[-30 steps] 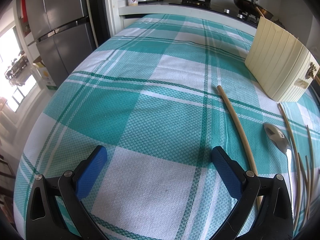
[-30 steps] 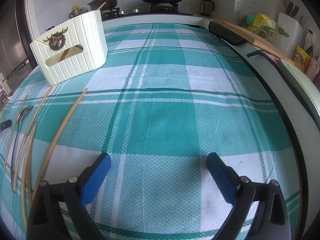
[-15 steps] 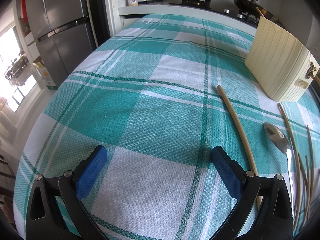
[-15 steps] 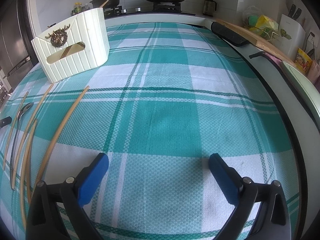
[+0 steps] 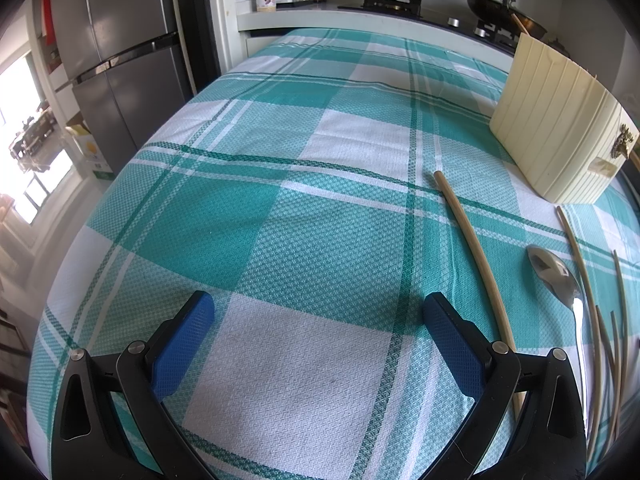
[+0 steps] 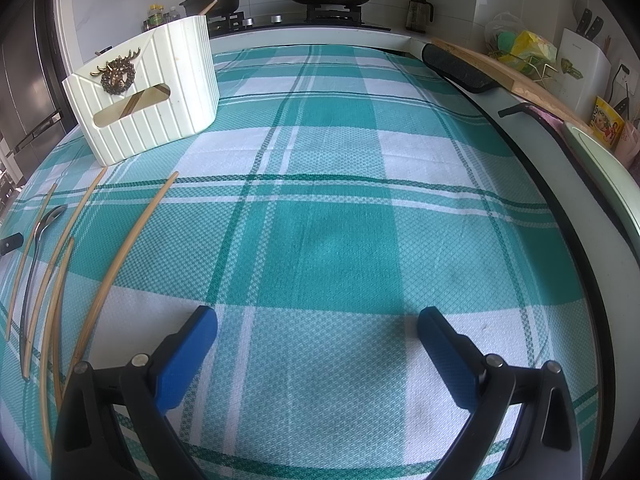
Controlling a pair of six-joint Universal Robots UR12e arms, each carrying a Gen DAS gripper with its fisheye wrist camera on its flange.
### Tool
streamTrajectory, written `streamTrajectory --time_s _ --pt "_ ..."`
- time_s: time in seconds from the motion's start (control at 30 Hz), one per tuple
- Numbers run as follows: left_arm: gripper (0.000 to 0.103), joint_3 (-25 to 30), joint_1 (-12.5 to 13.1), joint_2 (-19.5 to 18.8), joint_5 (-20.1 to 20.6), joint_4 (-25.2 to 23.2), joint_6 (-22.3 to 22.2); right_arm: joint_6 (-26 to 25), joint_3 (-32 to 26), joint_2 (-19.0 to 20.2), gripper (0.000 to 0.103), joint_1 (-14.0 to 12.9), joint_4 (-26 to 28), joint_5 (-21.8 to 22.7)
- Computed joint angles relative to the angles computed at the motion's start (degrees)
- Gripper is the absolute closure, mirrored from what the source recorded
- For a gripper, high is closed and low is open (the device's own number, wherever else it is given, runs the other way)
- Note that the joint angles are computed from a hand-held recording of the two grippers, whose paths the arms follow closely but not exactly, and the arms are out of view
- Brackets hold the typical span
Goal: Organize utensils
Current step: 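Lower the right tool onto a loose wooden chopstick and close on it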
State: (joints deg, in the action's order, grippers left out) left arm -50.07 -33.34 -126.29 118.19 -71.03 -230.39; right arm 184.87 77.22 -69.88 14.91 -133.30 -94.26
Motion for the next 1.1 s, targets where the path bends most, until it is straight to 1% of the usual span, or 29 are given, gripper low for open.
streamTrajectory --time_s 0.1,0.17,0.2,0.23,0.3,0.37,0.4,0.43,0.47,0.5,0.6,0.63,0.67,0.7,0.73,0.77,0.83,0.93,1.0,1.03,1.1 --pt "0.000 0.0 0.0 0.0 0.0 0.0 0.0 -0.1 0.0 -0.1 0.000 -0.1 0.2 0.5" --pt "0.000 0.0 0.0 0.0 0.0 0.0 0.0 -0.9 -0.5 -0.3 0.003 -0.1 1.9 1.7" --pt "0.000 -0.2 0.0 0.1 0.0 0.1 0.0 -1.0 -0.5 -0.6 0.003 -0.2 2.3 3.6" --pt "0.000 0.0 0.0 0.0 0.0 0.1 0.0 -0.8 -0.4 -1.1 0.005 -0.4 2.4 6.9" --pt "0.000 0.0 0.0 0.0 0.0 0.1 0.0 -1.0 -0.8 -1.5 0.017 -0.5 3.3 12.7" --pt "0.000 0.0 0.0 0.0 0.0 0.1 0.0 -1.5 -2.2 -0.9 0.031 -0.3 6.2 16.7" --pt "0.000 0.0 0.0 0.0 0.0 0.1 0.0 -1.4 -3.0 -0.5 0.036 -0.1 7.4 18.0" --pt "0.000 -0.1 0.0 0.0 0.0 0.1 0.0 -1.0 -3.9 0.1 0.046 0.0 8.1 19.5" --pt "0.000 0.0 0.0 0.0 0.0 0.1 0.0 -0.5 -4.6 0.7 0.049 0.1 8.4 20.8" --pt "0.000 0.0 0.0 0.0 0.0 0.1 0.0 0.0 -5.5 1.6 0.050 0.3 8.6 21.6" --pt "0.000 0.0 0.0 0.0 0.0 0.1 0.0 -0.9 -8.2 3.7 0.050 1.3 9.9 20.8" --pt "0.000 -0.1 0.0 0.0 0.0 0.1 0.0 -2.1 -8.9 4.2 0.050 1.9 9.9 19.5" --pt "0.000 0.0 0.0 0.0 0.0 0.1 0.0 -4.3 -9.7 4.7 0.058 2.7 10.4 17.2" --pt "0.000 0.0 0.0 0.0 0.0 0.1 0.0 -6.2 -10.4 5.0 0.068 3.3 11.2 14.5" --pt "0.000 -0.1 0.0 0.0 0.0 0.1 0.0 -7.7 -11.0 5.3 0.086 3.9 11.7 10.7" --pt "0.000 -0.1 0.0 0.0 0.0 0.1 0.0 -7.2 -11.2 5.3 0.091 3.9 11.9 9.3" --pt "0.000 -0.1 0.0 0.0 0.1 0.1 0.1 -4.5 -10.7 4.9 0.092 3.1 11.9 9.1" --pt "0.000 -0.2 0.0 0.1 0.0 0.2 0.0 -2.7 -9.0 3.9 0.092 2.1 10.2 4.3" --pt "0.000 -0.1 0.0 0.0 0.0 0.1 0.0 -3.3 -7.8 3.3 0.092 1.8 9.4 1.8" --pt "0.000 -0.1 0.0 0.1 0.1 0.0 0.0 -4.6 -7.1 2.9 0.093 1.9 8.6 -0.9" --pt "0.000 -0.4 0.0 0.2 -0.1 0.2 0.0 -8.6 -5.4 2.2 0.090 2.6 6.3 -7.8"
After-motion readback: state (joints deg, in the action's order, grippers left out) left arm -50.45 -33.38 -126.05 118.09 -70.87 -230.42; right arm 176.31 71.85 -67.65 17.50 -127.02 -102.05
